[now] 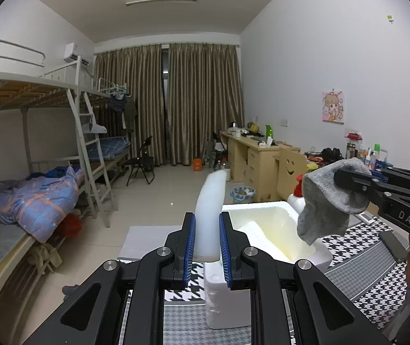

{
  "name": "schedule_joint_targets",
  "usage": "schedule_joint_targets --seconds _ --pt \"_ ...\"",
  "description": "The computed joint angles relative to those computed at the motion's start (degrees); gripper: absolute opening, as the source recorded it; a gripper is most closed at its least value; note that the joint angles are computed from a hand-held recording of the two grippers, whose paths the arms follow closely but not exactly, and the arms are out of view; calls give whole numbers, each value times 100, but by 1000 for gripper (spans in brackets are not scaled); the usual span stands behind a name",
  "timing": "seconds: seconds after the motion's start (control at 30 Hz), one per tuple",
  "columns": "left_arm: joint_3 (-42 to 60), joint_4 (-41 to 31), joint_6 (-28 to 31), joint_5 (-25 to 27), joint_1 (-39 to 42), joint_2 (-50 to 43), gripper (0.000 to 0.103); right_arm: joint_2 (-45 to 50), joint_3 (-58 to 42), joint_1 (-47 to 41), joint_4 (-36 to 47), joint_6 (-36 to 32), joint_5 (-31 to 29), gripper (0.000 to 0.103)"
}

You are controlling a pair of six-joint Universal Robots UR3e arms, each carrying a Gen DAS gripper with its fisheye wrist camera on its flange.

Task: Organize soft objects
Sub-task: 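Lift and carry the foam stick and grey cloth with both tools over the foam box, then open the right tool to drop the grey cloth into the foam box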

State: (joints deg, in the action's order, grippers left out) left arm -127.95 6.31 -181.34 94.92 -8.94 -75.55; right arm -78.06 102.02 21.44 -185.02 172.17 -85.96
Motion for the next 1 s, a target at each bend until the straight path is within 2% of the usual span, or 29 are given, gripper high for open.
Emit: schedule_joint_targets --seconds 0.6,1.0 --pt "-98 -62 -78 140 57 27 18 1007 -1276 262 1042 -251 -20 14" --pt "-119 3 -117 -123 275 -96 18 1437 -1923 224 1820 -303 -44 15"
